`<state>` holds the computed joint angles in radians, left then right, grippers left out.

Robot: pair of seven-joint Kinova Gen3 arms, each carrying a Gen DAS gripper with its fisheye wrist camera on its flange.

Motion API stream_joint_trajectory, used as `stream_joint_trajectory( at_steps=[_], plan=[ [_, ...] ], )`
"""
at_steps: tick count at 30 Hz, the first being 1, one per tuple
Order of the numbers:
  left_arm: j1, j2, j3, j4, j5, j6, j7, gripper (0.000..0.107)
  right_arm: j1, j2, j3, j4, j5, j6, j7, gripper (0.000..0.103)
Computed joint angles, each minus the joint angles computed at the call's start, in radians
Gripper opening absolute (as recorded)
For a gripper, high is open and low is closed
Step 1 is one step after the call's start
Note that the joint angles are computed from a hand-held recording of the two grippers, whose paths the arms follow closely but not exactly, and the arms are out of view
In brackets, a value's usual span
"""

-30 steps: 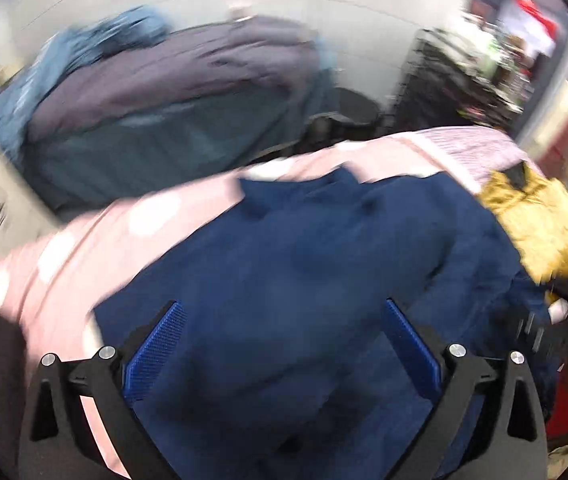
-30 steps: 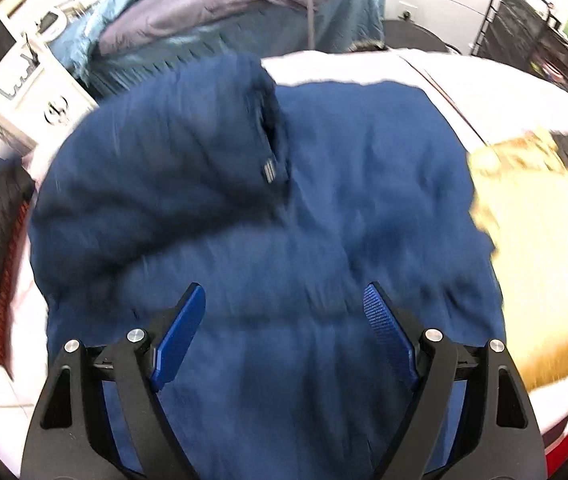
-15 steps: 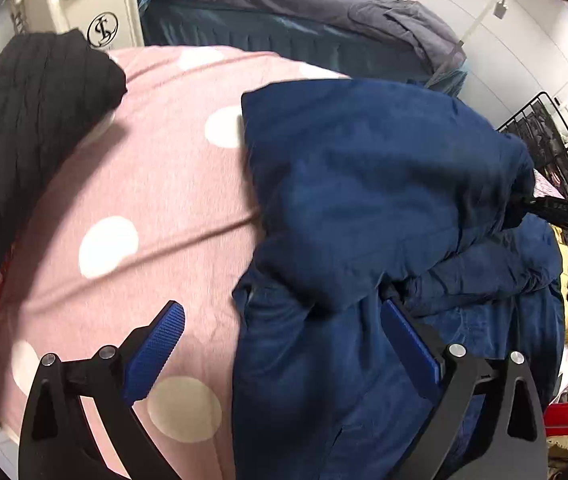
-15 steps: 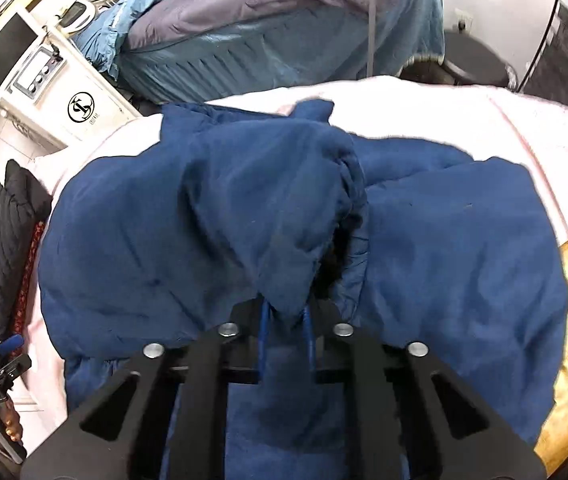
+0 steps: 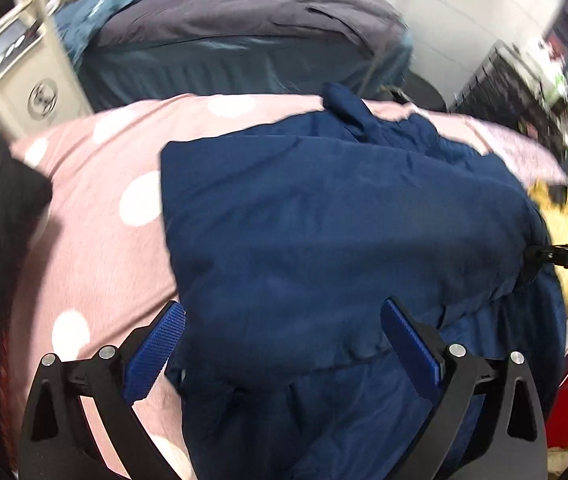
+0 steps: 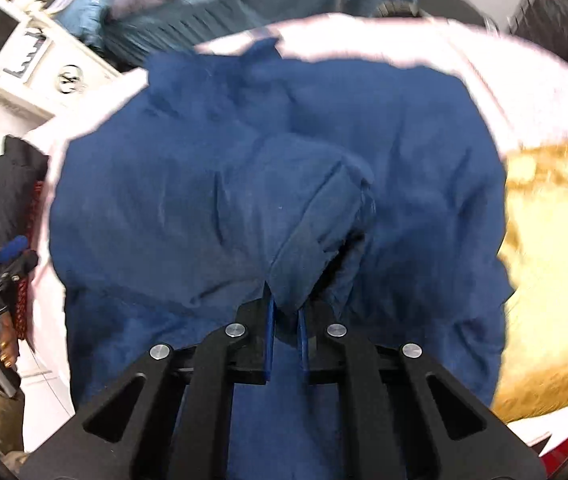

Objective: Fold large clothes

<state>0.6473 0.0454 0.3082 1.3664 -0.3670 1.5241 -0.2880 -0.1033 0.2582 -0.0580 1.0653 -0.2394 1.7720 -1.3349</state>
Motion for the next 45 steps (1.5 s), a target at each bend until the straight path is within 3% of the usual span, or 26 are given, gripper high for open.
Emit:
stream_joint_trajectory(
  at_steps=[2, 3, 5, 6, 7, 9, 12, 16, 19, 25, 28, 33, 39, 45],
  plan=[
    [-0.002, 0.033, -0.004, -0.014, 0.019, 0.004, -0.031, 0.096, -0.009, -0.015, 0.000, 0.065, 0.014, -0.054, -0.009, 0.010],
    [0.000, 0.044, -0.009, -0.018, 0.032, 0.007, -0.035, 0.096, -0.020, -0.030, -0.003, 0.100, 0.034, -0.092, -0.005, 0.016],
    [0.007, 0.062, -0.018, -0.022, 0.049, 0.018, -0.032, 0.096, -0.064, -0.046, -0.007, 0.122, 0.109, -0.131, -0.036, 0.041],
    [0.016, 0.067, -0.020, -0.027, 0.049, 0.028, -0.024, 0.096, -0.088, -0.050, 0.002, 0.121, 0.144, -0.135, -0.061, 0.067],
    [0.025, 0.069, -0.022, -0.029, 0.046, 0.039, -0.014, 0.096, -0.094, -0.060, -0.002, 0.119, 0.162, -0.143, -0.076, 0.070],
    [0.043, 0.057, -0.024, -0.023, 0.032, 0.052, 0.019, 0.096, -0.080, -0.105, -0.017, 0.125, 0.179, -0.191, -0.066, 0.070],
    [0.055, 0.036, -0.020, -0.028, -0.001, 0.088, 0.067, 0.096, -0.147, -0.192, 0.015, 0.156, 0.263, -0.297, -0.034, 0.070],
    [0.056, 0.030, -0.013, -0.059, -0.070, 0.092, 0.080, 0.096, -0.114, -0.231, -0.023, 0.145, 0.200, -0.352, 0.043, 0.071],
    [0.037, 0.061, -0.023, -0.102, -0.076, 0.068, 0.017, 0.096, -0.134, -0.210, -0.042, 0.134, 0.149, -0.319, 0.096, 0.071],
    [0.013, 0.163, -0.081, -0.178, -0.038, 0.023, -0.147, 0.096, -0.245, -0.142, -0.093, 0.181, 0.230, -0.334, 0.046, 0.071],
    [-0.022, 0.190, -0.118, -0.163, 0.028, -0.005, -0.178, 0.096, -0.299, -0.087, -0.091, 0.190, 0.320, -0.325, -0.004, 0.071],
    [-0.097, 0.226, -0.154, -0.106, 0.139, -0.040, -0.227, 0.096, -0.317, 0.007, -0.070, 0.170, 0.333, -0.283, -0.022, 0.071],
    [-0.108, 0.300, -0.171, -0.126, 0.163, -0.016, -0.285, 0.098, -0.382, 0.053, -0.065, 0.179, 0.410, -0.294, -0.057, 0.077],
    [-0.143, 0.319, -0.188, -0.110, 0.212, -0.054, -0.316, 0.099, -0.425, 0.140, -0.054, 0.074, 0.441, -0.201, -0.073, 0.082]
  ],
)
